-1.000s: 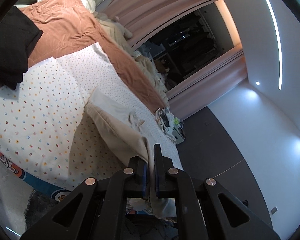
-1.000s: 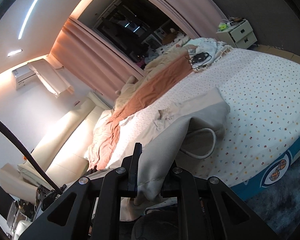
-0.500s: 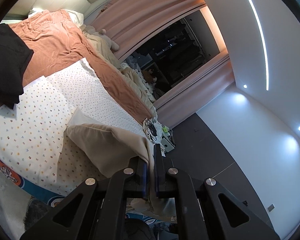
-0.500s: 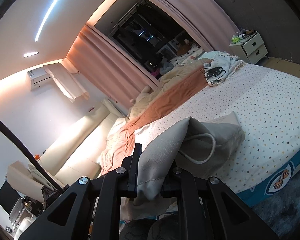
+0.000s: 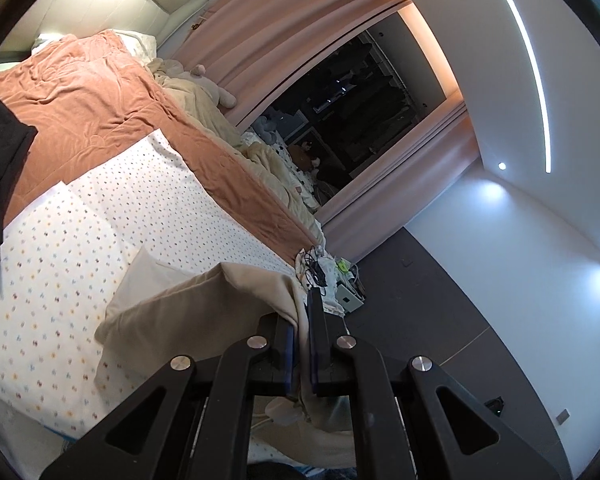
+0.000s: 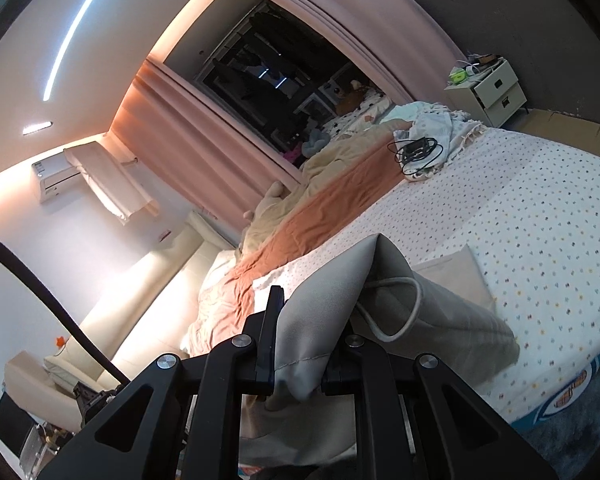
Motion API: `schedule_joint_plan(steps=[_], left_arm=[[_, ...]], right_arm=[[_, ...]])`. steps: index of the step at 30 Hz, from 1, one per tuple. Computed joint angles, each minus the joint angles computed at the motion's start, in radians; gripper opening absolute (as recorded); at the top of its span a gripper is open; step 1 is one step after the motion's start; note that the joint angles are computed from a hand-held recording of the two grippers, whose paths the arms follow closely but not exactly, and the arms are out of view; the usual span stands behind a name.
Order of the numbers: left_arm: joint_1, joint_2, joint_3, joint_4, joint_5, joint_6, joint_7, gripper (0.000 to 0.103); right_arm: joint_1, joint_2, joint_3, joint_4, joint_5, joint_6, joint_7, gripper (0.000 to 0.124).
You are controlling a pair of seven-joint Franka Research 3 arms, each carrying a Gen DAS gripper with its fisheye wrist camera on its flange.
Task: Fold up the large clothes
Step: 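Lift the hem with both grippers and fold it toward the collar, then open both grippers and release the folded hem onto the jacket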
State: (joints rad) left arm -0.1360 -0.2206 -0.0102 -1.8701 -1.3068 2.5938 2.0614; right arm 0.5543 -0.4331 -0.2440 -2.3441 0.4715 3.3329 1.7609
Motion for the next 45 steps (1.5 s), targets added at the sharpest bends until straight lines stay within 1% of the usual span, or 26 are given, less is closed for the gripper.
schedule_joint_plan(steps=[1, 2, 4, 5, 6, 8, 9, 10, 11, 12, 13, 15, 17, 21, 25, 27, 32, 33, 35, 36, 37, 38, 39, 42, 44, 45], left_arm=[[0.001, 0.024, -0.007, 0.024, 0.020, 0.009, -0.013, 0.008], [0.005, 0.059, -0.014, 0.059, 0.050, 0.013, -0.033, 0.008], [0.015, 0.117, -0.027, 0.120, 0.087, 0.013, -0.060, 0.008], [0.023, 0.149, -0.036, 0.151, 0.108, 0.013, -0.077, 0.008], [0.034, 0.181, -0.047, 0.183, 0.136, 0.010, -0.100, 0.008], [0.055, 0.239, -0.069, 0.240, 0.196, -0.004, -0.147, 0.008], [0.066, 0.267, -0.082, 0.269, 0.227, -0.009, -0.172, 0.008], [0.076, 0.297, -0.093, 0.298, 0.251, -0.016, -0.193, 0.008], [0.085, 0.327, -0.105, 0.326, 0.271, -0.022, -0.210, 0.008], [0.093, 0.351, -0.116, 0.348, 0.293, -0.022, -0.229, 0.008], [0.099, 0.379, -0.127, 0.371, 0.318, -0.023, -0.251, 0.008], [0.111, 0.435, -0.144, 0.418, 0.370, -0.032, -0.300, 0.008], [0.120, 0.485, -0.160, 0.462, 0.421, -0.042, -0.350, 0.008], [0.134, 0.586, -0.187, 0.549, 0.516, -0.064, -0.437, 0.008], [0.144, 0.692, -0.212, 0.654, 0.602, -0.103, -0.522, 0.008], [0.147, 0.742, -0.221, 0.703, 0.648, -0.121, -0.562, 0.008], [0.187, 0.857, -0.286, 0.801, 0.679, -0.159, -0.616, 0.008], [0.190, 0.882, -0.294, 0.828, 0.697, -0.176, -0.631, 0.013], [0.196, 0.921, -0.311, 0.869, 0.725, -0.201, -0.658, 0.024], [0.194, 0.935, -0.311, 0.888, 0.745, -0.216, -0.679, 0.044], [0.191, 0.942, -0.309, 0.898, 0.764, -0.220, -0.697, 0.074], [0.193, 0.934, -0.312, 0.879, 0.772, -0.198, -0.704, 0.085], [0.200, 0.916, -0.319, 0.846, 0.772, -0.166, -0.699, 0.091], [0.225, 0.887, -0.340, 0.798, 0.767, -0.145, -0.682, 0.091], [0.249, 0.843, -0.356, 0.733, 0.742, -0.125, -0.654, 0.091], [0.256, 0.820, -0.357, 0.699, 0.734, -0.114, -0.641, 0.091]], right_arm=[[0.023, 0.019, -0.028, 0.020, -0.004, -0.002, -0.001, 0.011], [0.076, 0.056, -0.089, 0.059, -0.009, -0.007, -0.005, 0.011], [0.155, 0.108, -0.179, 0.123, -0.008, -0.027, -0.020, 0.011], [0.168, 0.126, -0.197, 0.148, -0.003, -0.041, -0.029, 0.011], [0.204, 0.166, -0.242, 0.191, 0.012, -0.057, -0.046, 0.011], [0.212, 0.226, -0.265, 0.255, 0.043, -0.087, -0.060, 0.011], [0.206, 0.247, -0.265, 0.279, 0.056, -0.099, -0.065, 0.011], [0.235, 0.267, -0.294, 0.304, 0.090, -0.107, -0.093, 0.011], [0.280, 0.302, -0.340, 0.343, 0.158, -0.120, -0.149, 0.011], [0.290, 0.307, -0.352, 0.350, 0.157, -0.126, -0.146, 0.011], [0.294, 0.341, -0.362, 0.380, 0.203, -0.140, -0.172, 0.011], [0.249, 0.359, -0.329, 0.393, 0.195, -0.170, -0.139, 0.011], [0.225, 0.412, -0.325, 0.442, 0.244, -0.217, -0.154, 0.011], [0.159, 0.504, -0.291, 0.528, 0.284, -0.286, -0.140, 0.011], [0.106, 0.586, -0.276, 0.603, 0.223, -0.364, -0.020, 0.013], [0.078, 0.617, -0.259, 0.636, 0.209, -0.390, 0.014, 0.013], [0.010, 0.696, -0.215, 0.722, 0.163, -0.462, 0.100, 0.015], [-0.009, 0.711, -0.197, 0.739, 0.168, -0.475, 0.105, 0.018], [-0.045, 0.739, -0.165, 0.776, 0.176, -0.503, 0.125, 0.035], [-0.064, 0.756, -0.147, 0.795, 0.181, -0.506, 0.128, 0.060], [-0.082, 0.766, -0.127, 0.806, 0.189, -0.494, 0.122, 0.071], [-0.081, 0.763, -0.118, 0.801, 0.172, -0.471, 0.133, 0.076], [-0.087, 0.764, -0.107, 0.802, 0.159, -0.464, 0.142, 0.076], [-0.097, 0.758, -0.087, 0.807, 0.099, -0.485, 0.188, 0.076], [-0.093, 0.753, -0.090, 0.810, 0.034, -0.511, 0.243, 0.076], [-0.078, 0.741, -0.103, 0.803, -0.022, -0.529, 0.282, 0.076]])
